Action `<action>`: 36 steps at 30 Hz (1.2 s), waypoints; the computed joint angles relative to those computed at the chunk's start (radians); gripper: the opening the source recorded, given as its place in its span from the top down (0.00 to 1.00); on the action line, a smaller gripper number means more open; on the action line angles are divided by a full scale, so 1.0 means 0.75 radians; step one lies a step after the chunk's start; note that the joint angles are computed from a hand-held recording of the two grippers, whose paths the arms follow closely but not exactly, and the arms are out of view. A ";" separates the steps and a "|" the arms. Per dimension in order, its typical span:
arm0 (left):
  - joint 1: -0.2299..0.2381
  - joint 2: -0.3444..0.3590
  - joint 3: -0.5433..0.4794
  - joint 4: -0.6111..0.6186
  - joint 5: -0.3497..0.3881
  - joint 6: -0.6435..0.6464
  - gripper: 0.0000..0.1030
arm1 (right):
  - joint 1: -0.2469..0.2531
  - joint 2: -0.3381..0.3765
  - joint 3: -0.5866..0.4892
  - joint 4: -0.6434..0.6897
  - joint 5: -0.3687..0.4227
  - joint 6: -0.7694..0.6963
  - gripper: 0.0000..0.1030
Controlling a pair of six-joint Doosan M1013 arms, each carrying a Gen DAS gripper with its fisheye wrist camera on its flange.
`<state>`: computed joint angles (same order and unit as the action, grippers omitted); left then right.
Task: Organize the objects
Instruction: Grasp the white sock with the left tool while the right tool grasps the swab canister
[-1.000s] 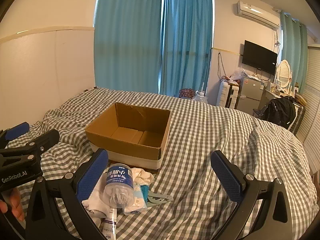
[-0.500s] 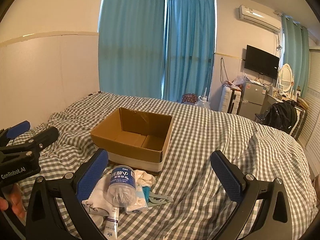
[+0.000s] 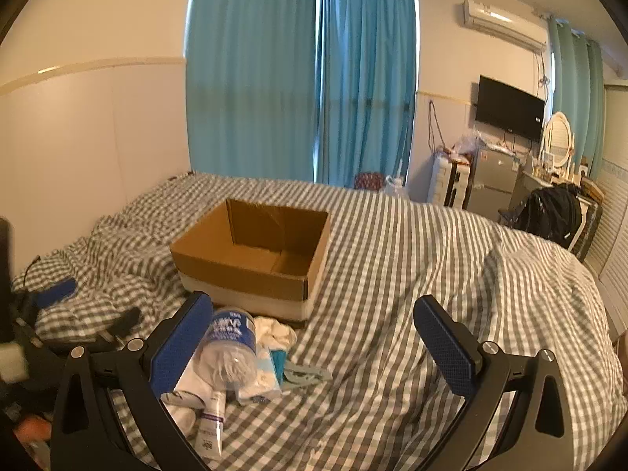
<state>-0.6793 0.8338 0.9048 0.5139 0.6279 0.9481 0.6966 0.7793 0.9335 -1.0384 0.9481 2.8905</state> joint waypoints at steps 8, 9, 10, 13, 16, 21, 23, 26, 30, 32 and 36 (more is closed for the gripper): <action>0.026 0.127 -0.142 -0.437 0.155 0.359 0.08 | -0.028 0.047 -0.036 0.143 0.019 -0.093 0.00; 0.029 0.131 -0.140 -0.476 0.147 0.403 0.14 | -0.030 0.055 -0.045 0.158 0.020 -0.109 0.00; 0.036 0.131 -0.138 -0.543 0.132 0.466 0.33 | -0.032 0.058 -0.047 0.166 0.021 -0.118 0.00; 0.045 0.120 -0.128 -0.621 0.112 0.534 0.42 | -0.036 0.073 -0.065 0.197 0.025 -0.150 0.00; 0.061 0.065 -0.056 -0.643 0.003 0.498 0.43 | -0.041 0.088 -0.088 0.228 0.007 -0.171 0.00; 0.058 0.010 0.015 -0.243 -0.074 0.187 0.44 | -0.055 0.157 -0.211 0.354 -0.025 -0.279 0.00; 0.061 0.007 0.022 -0.171 -0.061 0.112 0.44 | -0.056 0.211 -0.309 0.433 -0.009 -0.384 0.00; 0.075 0.020 0.008 -0.155 -0.019 0.073 0.44 | -0.055 0.310 -0.485 0.529 0.069 -0.545 0.00; 0.091 0.027 0.005 -0.185 0.000 0.060 0.45 | -0.064 0.420 -0.658 0.668 0.147 -0.685 0.06; 0.095 0.027 0.005 -0.199 0.007 0.056 0.45 | -0.084 0.417 -0.631 0.786 0.080 -0.703 0.07; 0.096 0.015 0.026 -0.222 0.002 0.048 0.45 | -0.101 0.450 -0.667 0.930 0.079 -0.790 0.18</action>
<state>-0.6071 0.8454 0.9242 0.3477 0.6295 0.9840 0.6209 1.1171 0.4334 -0.3410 1.0074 2.2977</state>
